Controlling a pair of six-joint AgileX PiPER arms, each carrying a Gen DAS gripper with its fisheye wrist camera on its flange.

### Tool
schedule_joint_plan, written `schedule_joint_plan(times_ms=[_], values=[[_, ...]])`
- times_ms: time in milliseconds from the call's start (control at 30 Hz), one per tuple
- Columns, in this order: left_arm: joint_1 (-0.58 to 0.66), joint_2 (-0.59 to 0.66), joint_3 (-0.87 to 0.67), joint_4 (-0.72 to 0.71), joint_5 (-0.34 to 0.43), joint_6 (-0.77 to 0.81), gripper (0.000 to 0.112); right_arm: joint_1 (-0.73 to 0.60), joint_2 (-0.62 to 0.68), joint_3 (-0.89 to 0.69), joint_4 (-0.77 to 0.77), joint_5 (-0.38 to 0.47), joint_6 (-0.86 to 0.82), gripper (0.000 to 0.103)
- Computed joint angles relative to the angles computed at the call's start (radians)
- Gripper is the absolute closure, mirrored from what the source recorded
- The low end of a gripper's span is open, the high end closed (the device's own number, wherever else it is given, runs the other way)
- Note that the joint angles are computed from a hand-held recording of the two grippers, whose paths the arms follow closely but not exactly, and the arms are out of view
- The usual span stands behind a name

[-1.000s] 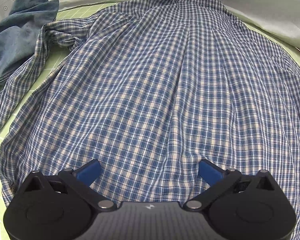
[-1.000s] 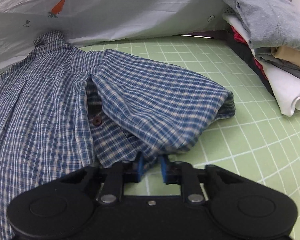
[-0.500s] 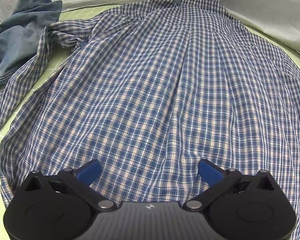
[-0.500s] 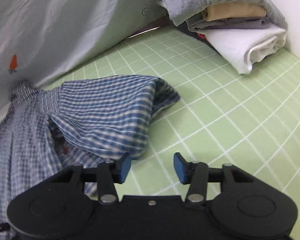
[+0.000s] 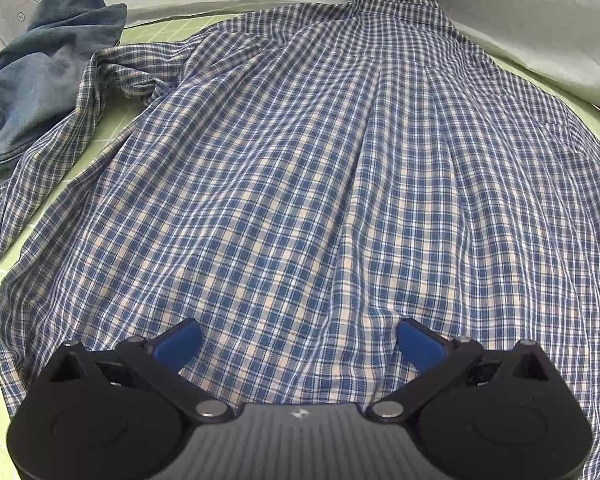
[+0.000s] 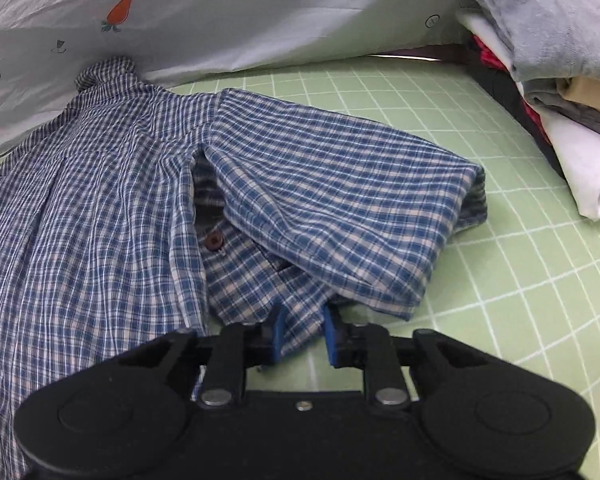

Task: Fold clothes
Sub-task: 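Lay the shirt flat and grasp the cuffed sleeve with the right gripper, then pull the sleeve cuff outward with the right gripper and release it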

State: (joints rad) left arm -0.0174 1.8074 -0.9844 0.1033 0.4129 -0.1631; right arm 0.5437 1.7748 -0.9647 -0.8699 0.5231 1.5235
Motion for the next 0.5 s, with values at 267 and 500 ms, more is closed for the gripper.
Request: schedule_joint_plan(times_ms=[267, 500], values=[[0.007, -0.002, -0.021, -0.016, 0.025, 0.024, 0.009, -0.045, -0.147, 0.174, -0.011, 0.068, 0.135, 0.094], [0.007, 0.000, -0.024, -0.017, 0.024, 0.027, 0.009, -0.159, -0.239, 0.337, -0.108, 0.243, 0.351, 0.092]])
